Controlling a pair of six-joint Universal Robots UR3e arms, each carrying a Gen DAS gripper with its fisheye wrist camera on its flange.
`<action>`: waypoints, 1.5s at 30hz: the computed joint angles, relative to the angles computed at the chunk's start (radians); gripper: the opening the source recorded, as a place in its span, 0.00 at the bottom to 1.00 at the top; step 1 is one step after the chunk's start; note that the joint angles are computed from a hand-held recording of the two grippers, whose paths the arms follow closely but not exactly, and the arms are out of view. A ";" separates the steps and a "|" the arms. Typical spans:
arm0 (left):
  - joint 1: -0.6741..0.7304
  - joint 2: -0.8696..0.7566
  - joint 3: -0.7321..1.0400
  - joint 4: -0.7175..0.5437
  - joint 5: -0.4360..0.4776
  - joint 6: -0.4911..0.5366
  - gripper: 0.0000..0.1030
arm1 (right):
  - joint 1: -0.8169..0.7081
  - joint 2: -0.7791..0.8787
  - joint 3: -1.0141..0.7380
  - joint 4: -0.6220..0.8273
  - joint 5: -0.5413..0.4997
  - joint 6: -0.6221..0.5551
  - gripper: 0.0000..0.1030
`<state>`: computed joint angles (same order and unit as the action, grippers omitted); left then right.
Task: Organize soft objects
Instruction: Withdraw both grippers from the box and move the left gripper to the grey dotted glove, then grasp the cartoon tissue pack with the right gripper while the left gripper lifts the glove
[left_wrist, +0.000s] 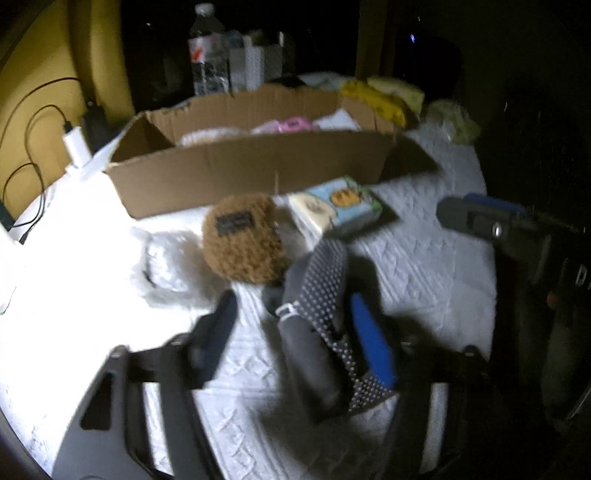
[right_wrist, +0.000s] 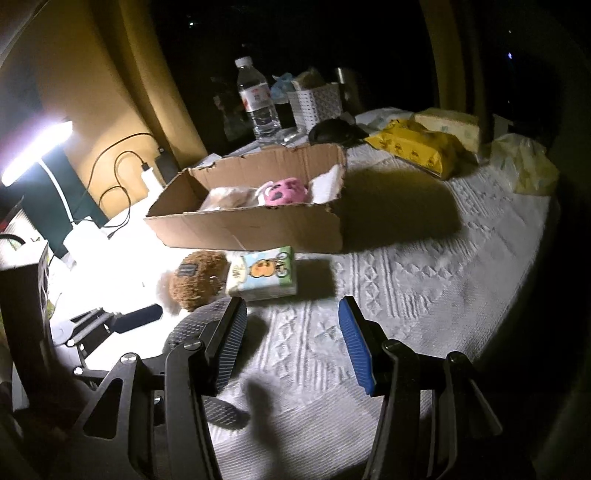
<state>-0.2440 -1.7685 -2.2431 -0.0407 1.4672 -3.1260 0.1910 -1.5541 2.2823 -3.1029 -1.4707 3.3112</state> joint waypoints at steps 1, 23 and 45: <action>-0.007 -0.016 0.014 -0.013 0.002 0.002 0.48 | -0.009 0.009 0.000 -0.003 0.008 -0.002 0.53; 0.215 0.204 -0.101 -0.065 -0.170 0.069 0.30 | 0.065 0.307 -0.310 0.084 -0.009 -0.024 0.60; 0.360 0.321 -0.138 -0.091 -0.264 0.087 0.30 | 0.152 0.431 -0.483 0.195 -0.102 -0.007 0.66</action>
<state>0.1155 -1.4472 -2.3816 -0.1321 1.2032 -3.0388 0.3432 -1.1234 1.7991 -2.9075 -1.5726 3.3043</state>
